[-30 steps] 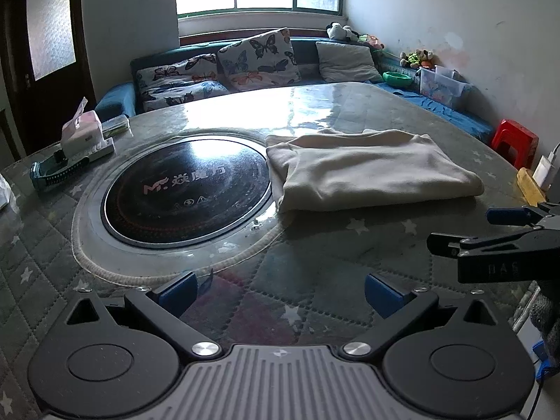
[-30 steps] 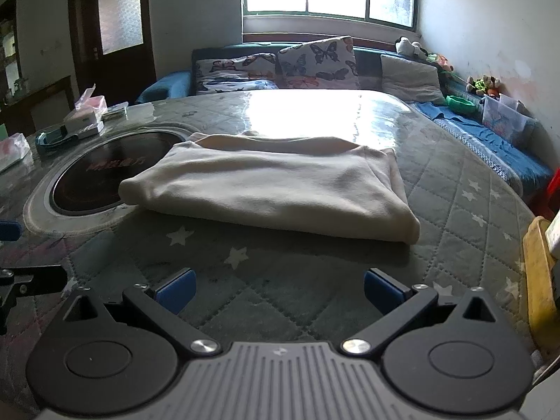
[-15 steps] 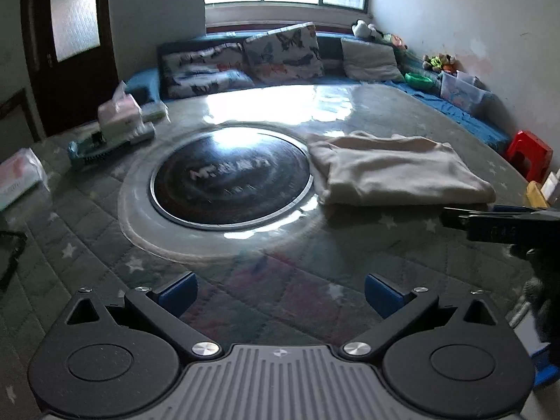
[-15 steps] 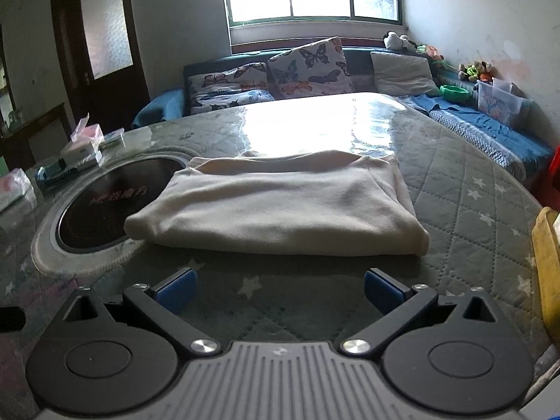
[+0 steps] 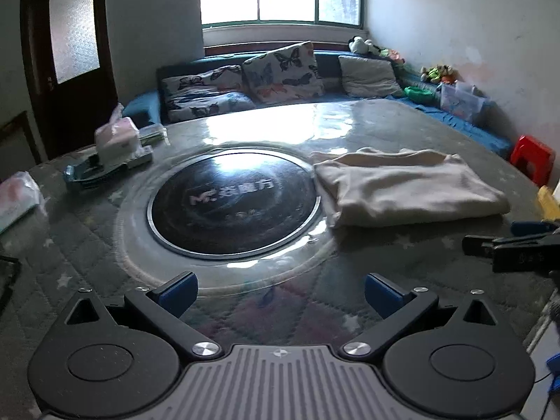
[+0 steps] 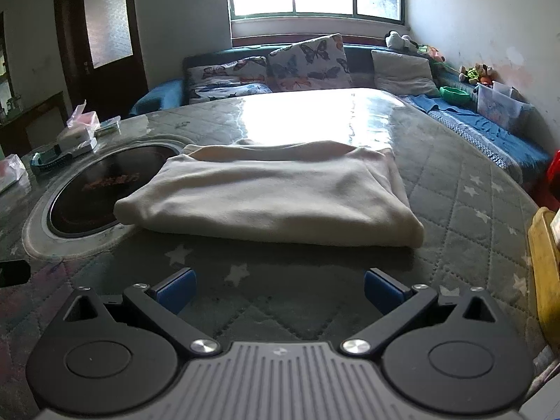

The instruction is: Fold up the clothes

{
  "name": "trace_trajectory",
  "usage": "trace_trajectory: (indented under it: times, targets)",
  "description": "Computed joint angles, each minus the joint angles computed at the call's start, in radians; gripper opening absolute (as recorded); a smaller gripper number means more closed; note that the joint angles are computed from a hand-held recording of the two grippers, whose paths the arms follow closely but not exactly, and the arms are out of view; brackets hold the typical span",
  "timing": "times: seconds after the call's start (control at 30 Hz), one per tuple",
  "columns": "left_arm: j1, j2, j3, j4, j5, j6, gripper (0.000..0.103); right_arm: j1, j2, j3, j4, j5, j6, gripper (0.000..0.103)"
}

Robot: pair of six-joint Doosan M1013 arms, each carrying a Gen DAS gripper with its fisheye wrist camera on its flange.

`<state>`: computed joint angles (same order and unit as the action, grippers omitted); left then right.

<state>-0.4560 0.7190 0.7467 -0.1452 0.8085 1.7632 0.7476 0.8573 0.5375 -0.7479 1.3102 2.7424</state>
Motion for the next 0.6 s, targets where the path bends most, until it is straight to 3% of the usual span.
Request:
trace_trajectory:
  times: [0.23, 0.6]
  targets:
    - [-0.017, -0.012, 0.038, -0.047, -0.027, 0.082, 0.103, 0.007, 0.007, -0.010, -0.008, 0.016, -0.040, 0.103]
    - [-0.024, -0.010, 0.037, -0.094, -0.021, 0.102, 0.103, 0.016, 0.019, -0.028, -0.003, 0.025, -0.065, 0.103]
